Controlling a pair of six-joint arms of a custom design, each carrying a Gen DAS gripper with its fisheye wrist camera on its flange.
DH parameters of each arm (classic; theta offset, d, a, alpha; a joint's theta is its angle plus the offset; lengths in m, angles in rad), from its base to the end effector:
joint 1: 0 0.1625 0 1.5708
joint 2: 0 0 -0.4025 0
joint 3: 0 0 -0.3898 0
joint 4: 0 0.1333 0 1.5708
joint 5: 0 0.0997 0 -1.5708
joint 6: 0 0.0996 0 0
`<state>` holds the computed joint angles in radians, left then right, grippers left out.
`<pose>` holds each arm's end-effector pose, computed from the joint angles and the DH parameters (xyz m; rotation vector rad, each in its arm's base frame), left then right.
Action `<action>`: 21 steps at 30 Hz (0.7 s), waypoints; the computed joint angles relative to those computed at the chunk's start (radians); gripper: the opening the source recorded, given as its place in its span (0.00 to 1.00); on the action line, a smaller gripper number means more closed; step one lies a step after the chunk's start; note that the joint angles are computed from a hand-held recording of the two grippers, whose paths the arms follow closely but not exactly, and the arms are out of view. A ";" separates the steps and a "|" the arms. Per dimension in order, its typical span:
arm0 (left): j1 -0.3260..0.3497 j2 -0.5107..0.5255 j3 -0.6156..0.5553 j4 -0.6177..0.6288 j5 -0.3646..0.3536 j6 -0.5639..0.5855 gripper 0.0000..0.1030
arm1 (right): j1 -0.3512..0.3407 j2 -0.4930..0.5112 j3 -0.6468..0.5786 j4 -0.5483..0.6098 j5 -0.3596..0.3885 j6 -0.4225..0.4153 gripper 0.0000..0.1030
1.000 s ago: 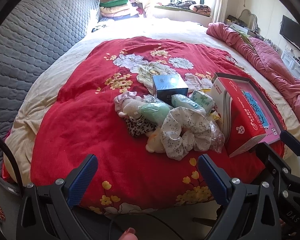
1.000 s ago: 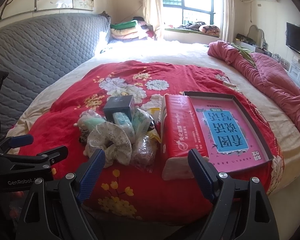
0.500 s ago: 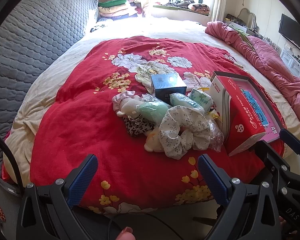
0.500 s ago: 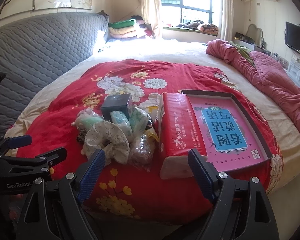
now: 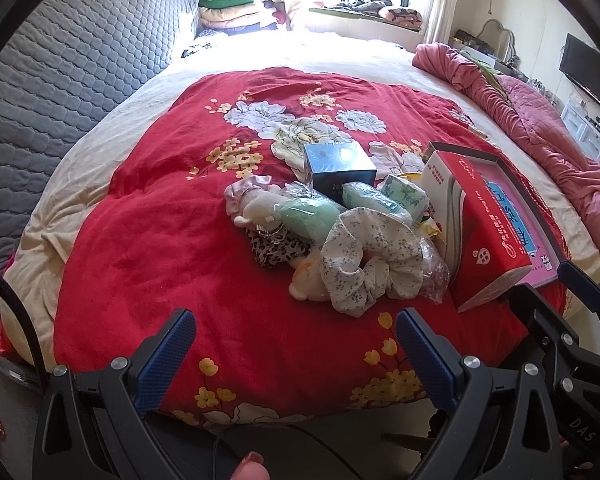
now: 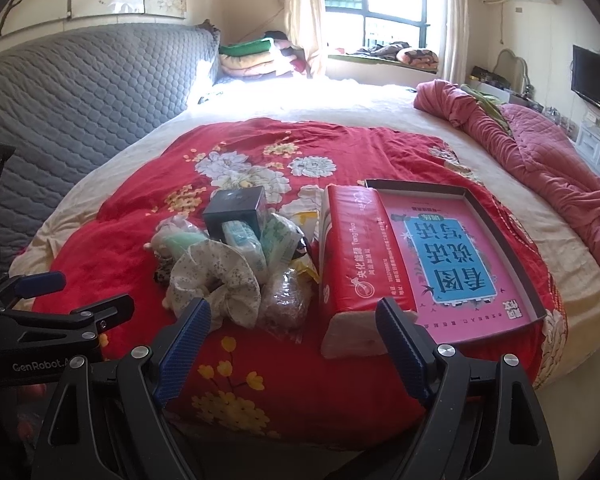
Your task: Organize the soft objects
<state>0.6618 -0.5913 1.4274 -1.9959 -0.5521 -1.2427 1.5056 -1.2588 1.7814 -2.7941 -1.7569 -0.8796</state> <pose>-0.3914 -0.5813 0.0099 -0.1117 2.1908 -0.8552 0.0755 -0.6068 0.3405 0.9368 -2.3932 0.7267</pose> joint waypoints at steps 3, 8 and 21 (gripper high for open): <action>0.005 -0.003 0.006 -0.010 -0.009 -0.001 0.98 | 0.000 0.006 -0.004 0.006 -0.004 0.001 0.83; 0.009 -0.008 0.016 -0.020 -0.013 -0.009 0.98 | 0.000 0.013 -0.005 0.005 -0.007 -0.002 0.83; 0.035 -0.026 0.049 -0.072 -0.025 -0.002 0.98 | 0.016 0.062 0.002 -0.037 -0.019 -0.067 0.83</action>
<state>0.6963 -0.6173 1.4764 -2.0682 -0.5775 -1.2449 1.5217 -1.1972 1.7830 -2.8307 -1.7761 -0.9465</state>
